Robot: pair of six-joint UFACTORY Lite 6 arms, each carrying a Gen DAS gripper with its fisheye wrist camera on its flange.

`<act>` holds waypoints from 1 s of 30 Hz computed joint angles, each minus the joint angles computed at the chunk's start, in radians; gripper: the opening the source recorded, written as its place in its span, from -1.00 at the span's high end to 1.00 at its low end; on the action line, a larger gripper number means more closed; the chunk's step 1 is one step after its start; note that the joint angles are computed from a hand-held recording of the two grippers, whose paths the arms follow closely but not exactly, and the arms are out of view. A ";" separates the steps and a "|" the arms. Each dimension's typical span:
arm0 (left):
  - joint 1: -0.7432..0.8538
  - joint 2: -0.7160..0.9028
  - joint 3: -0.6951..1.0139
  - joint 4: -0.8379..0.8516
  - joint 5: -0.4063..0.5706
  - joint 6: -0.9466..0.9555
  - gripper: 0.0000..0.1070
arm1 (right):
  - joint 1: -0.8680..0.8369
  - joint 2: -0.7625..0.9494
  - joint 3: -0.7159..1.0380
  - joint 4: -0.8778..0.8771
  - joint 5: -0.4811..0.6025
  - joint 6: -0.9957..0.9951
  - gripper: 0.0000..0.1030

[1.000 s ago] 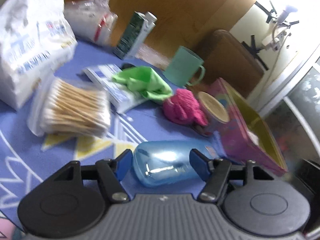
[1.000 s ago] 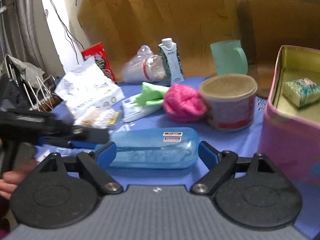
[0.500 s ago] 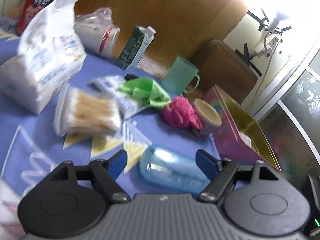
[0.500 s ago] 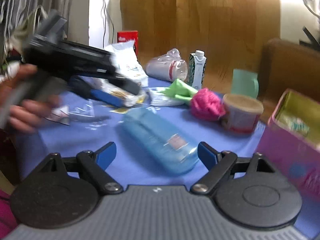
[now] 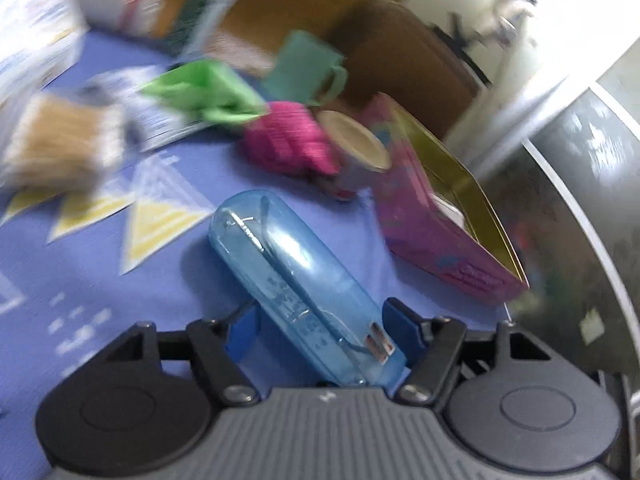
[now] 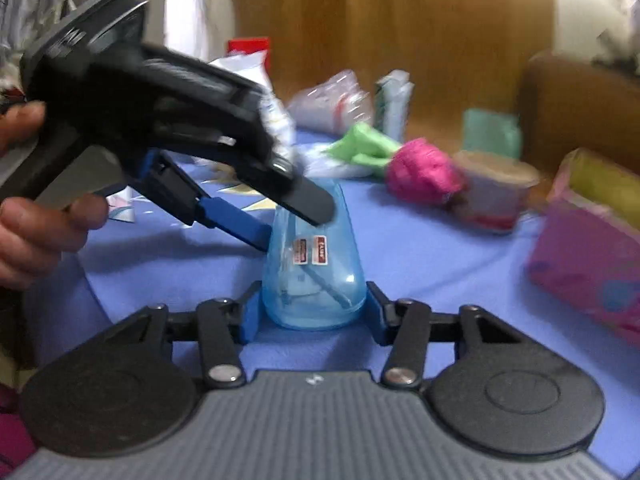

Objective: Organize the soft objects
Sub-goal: 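Carry the blue case into the pink tin and open the left gripper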

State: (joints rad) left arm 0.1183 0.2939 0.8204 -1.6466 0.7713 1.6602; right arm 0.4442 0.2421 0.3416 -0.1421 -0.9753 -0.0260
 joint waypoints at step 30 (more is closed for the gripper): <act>-0.050 -0.137 -0.200 -0.565 -0.148 0.753 -0.49 | -0.288 0.005 0.078 0.086 -0.174 0.092 -0.06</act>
State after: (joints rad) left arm 0.0684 0.1573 0.6206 -2.2113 0.6231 2.4135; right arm 0.1560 0.2471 0.4200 -0.0560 -1.1494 0.0664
